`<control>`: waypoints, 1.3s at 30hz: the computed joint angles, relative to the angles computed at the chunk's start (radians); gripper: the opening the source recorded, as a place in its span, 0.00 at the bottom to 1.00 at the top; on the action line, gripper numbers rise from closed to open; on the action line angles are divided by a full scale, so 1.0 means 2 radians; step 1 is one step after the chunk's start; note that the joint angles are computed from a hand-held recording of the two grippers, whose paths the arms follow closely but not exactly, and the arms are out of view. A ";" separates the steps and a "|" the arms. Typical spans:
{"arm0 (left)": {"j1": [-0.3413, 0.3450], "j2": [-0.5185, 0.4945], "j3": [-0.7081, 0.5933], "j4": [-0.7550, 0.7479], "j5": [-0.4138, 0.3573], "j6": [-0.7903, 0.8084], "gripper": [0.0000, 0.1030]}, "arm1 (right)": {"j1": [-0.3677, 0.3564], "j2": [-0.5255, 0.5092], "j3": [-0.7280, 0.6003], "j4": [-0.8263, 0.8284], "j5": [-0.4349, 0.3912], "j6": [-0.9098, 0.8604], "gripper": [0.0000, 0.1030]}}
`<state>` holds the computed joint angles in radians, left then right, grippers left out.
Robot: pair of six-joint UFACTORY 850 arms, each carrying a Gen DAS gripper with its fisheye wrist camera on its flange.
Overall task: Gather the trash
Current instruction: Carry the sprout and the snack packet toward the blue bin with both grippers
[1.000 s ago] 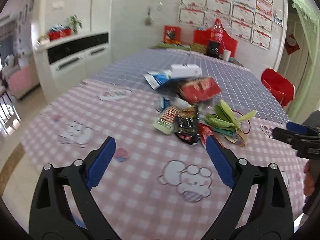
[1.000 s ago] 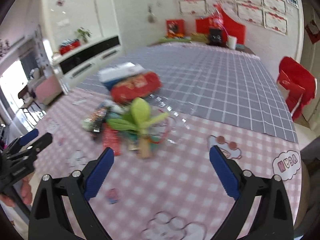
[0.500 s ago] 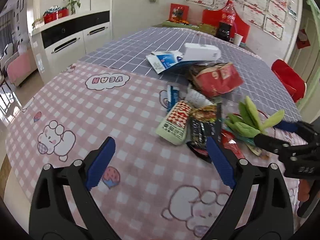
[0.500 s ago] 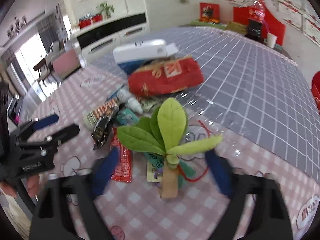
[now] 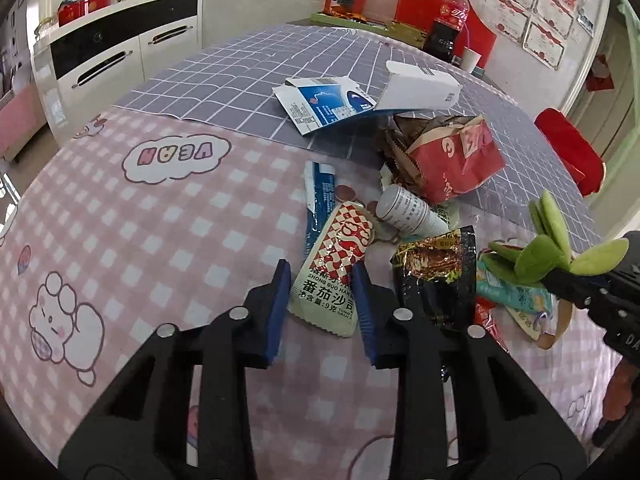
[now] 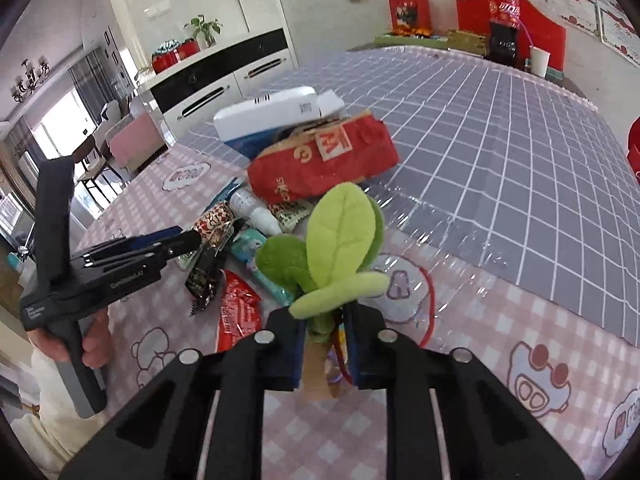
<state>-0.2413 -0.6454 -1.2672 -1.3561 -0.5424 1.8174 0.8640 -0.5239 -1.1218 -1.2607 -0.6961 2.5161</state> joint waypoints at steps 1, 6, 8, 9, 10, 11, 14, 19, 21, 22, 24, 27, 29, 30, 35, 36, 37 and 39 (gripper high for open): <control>0.003 -0.001 -0.001 0.005 -0.010 -0.004 0.17 | 0.002 0.003 0.003 0.002 -0.002 0.002 0.17; 0.011 0.008 0.010 0.006 -0.016 -0.005 0.10 | 0.016 0.009 0.000 0.011 -0.030 0.001 0.17; 0.015 0.014 0.017 0.003 -0.015 0.000 0.10 | 0.023 0.010 -0.002 0.006 -0.040 0.008 0.17; 0.018 0.020 0.026 -0.010 -0.010 0.013 0.09 | 0.026 0.013 -0.001 0.001 -0.044 0.014 0.17; 0.021 0.023 0.029 -0.016 -0.011 0.020 0.09 | 0.031 0.013 -0.003 -0.002 -0.052 0.018 0.17; 0.024 0.025 0.030 -0.016 -0.016 0.020 0.09 | 0.035 0.012 -0.006 -0.002 -0.061 0.018 0.17; 0.036 0.037 0.043 -0.029 -0.027 0.034 0.09 | 0.046 0.010 -0.016 -0.007 -0.078 0.019 0.17; 0.055 0.049 0.055 -0.036 -0.040 0.046 0.09 | 0.058 0.008 -0.030 -0.006 -0.101 0.021 0.17; 0.065 0.057 0.063 -0.046 -0.046 0.061 0.09 | 0.063 0.010 -0.030 -0.014 -0.104 0.023 0.17; 0.069 0.060 0.067 -0.051 -0.049 0.068 0.09 | 0.065 0.009 -0.033 -0.011 -0.107 0.020 0.17; 0.082 0.069 0.078 -0.064 -0.054 0.085 0.09 | 0.071 0.005 -0.041 -0.005 -0.111 0.015 0.17; 0.105 0.079 0.093 -0.071 -0.064 0.101 0.09 | 0.076 0.001 -0.048 -0.017 -0.102 0.022 0.17; 0.119 0.085 0.102 -0.079 -0.069 0.115 0.09 | 0.083 -0.011 -0.065 -0.029 -0.101 0.016 0.17; 0.128 0.090 0.108 -0.086 -0.071 0.129 0.09 | 0.084 -0.016 -0.074 -0.033 -0.099 0.012 0.17; 0.171 0.099 0.121 -0.090 -0.085 0.152 0.09 | 0.084 -0.044 -0.119 -0.082 -0.059 0.011 0.17; 0.183 0.101 0.125 -0.097 -0.086 0.159 0.09 | 0.083 -0.054 -0.136 -0.093 -0.047 0.005 0.17; 0.191 0.103 0.129 -0.101 -0.085 0.166 0.09 | 0.082 -0.062 -0.149 -0.098 -0.040 0.000 0.17; 0.211 0.104 0.136 -0.112 -0.081 0.182 0.09 | 0.079 -0.078 -0.173 -0.120 -0.014 -0.006 0.17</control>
<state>0.1803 -0.4377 -0.9953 -1.5794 -0.7052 2.1820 1.0219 -0.6791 -1.4681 -1.5016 -0.7236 2.5049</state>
